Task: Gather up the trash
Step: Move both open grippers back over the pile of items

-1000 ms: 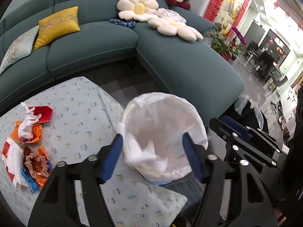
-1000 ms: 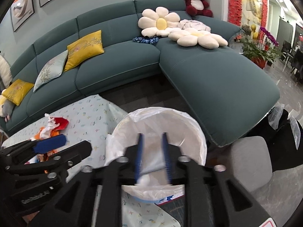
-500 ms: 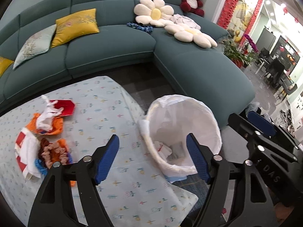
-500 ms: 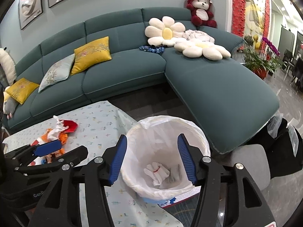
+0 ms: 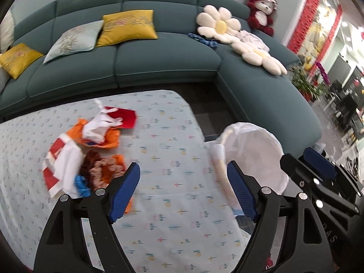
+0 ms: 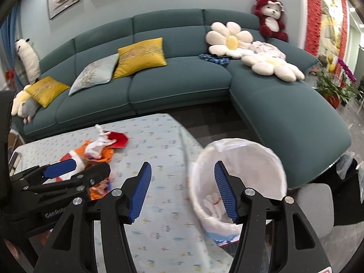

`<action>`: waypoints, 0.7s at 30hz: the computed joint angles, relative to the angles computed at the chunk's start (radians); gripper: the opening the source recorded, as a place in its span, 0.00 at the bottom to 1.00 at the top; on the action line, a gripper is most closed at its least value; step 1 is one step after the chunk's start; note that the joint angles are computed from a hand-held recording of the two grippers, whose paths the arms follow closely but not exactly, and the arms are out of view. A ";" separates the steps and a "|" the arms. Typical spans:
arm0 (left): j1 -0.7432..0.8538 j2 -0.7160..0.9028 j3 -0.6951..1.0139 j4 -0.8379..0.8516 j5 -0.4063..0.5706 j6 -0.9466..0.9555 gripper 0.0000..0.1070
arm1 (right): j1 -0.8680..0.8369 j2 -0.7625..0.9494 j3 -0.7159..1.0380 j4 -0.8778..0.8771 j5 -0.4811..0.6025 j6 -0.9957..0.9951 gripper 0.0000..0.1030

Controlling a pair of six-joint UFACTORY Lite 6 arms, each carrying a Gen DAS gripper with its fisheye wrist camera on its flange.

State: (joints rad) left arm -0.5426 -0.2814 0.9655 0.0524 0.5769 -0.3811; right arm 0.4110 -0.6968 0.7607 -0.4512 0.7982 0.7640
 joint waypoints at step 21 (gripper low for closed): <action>0.742 -0.032 -0.206 -0.484 0.026 0.792 0.71 | 0.393 0.499 0.170 -0.175 -0.160 0.393 0.54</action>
